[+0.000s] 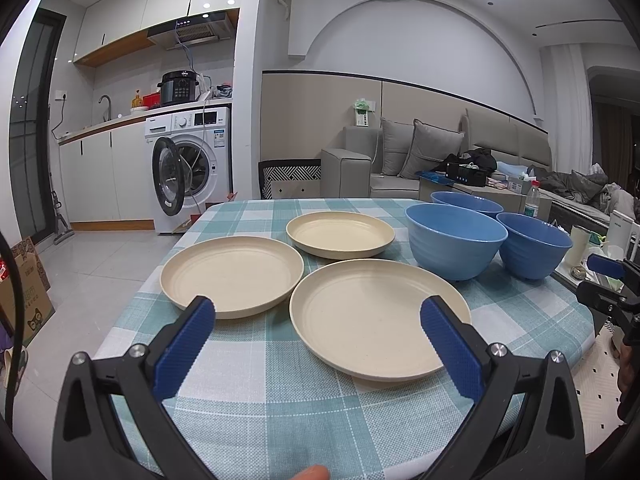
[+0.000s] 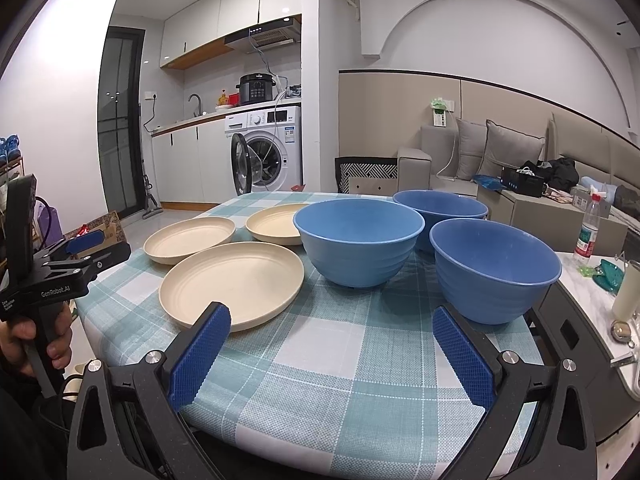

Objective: Organize plates and bowls

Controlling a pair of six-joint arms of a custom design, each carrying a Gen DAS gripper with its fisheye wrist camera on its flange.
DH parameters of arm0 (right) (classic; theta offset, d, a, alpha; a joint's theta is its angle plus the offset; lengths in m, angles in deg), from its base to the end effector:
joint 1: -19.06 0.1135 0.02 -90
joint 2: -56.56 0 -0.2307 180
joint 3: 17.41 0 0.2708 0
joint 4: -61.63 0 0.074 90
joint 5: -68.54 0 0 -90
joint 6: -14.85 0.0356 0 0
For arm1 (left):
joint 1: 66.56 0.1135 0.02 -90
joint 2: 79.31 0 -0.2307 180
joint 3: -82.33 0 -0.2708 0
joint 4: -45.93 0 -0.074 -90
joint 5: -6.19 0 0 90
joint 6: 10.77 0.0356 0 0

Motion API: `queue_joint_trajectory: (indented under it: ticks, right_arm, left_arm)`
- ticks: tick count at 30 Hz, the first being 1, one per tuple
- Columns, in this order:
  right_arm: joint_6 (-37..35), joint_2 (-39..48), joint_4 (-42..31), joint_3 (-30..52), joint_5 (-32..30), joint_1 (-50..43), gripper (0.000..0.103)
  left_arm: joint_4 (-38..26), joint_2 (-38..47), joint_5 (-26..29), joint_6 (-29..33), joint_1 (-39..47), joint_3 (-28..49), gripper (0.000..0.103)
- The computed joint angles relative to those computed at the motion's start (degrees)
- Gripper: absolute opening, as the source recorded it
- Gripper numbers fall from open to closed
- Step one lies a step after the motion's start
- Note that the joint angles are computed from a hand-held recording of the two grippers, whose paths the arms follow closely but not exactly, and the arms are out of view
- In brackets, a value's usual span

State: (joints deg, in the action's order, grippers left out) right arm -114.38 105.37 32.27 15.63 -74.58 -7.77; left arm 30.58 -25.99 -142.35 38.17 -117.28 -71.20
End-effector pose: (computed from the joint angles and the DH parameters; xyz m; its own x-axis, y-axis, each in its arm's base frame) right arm 0.1877 -0.0630 0.1459 -0.3427 -0.2520 -0.9050 -0.5802 0.8144 -0.0071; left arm 0.1453 -0.1297 0.1140 -0.3232 -0.1463 -0.9349 -0.2764 0.9595 -0.0546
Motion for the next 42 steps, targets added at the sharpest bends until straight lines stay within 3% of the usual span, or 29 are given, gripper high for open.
queue_joint_trajectory:
  ticks: [42]
  right_arm:
    - [0.05, -1.16, -0.75, -0.21, 0.34, 0.42, 0.103]
  left_arm:
    - [-0.95, -1.18, -0.20, 0.03, 0.02, -0.25, 0.103]
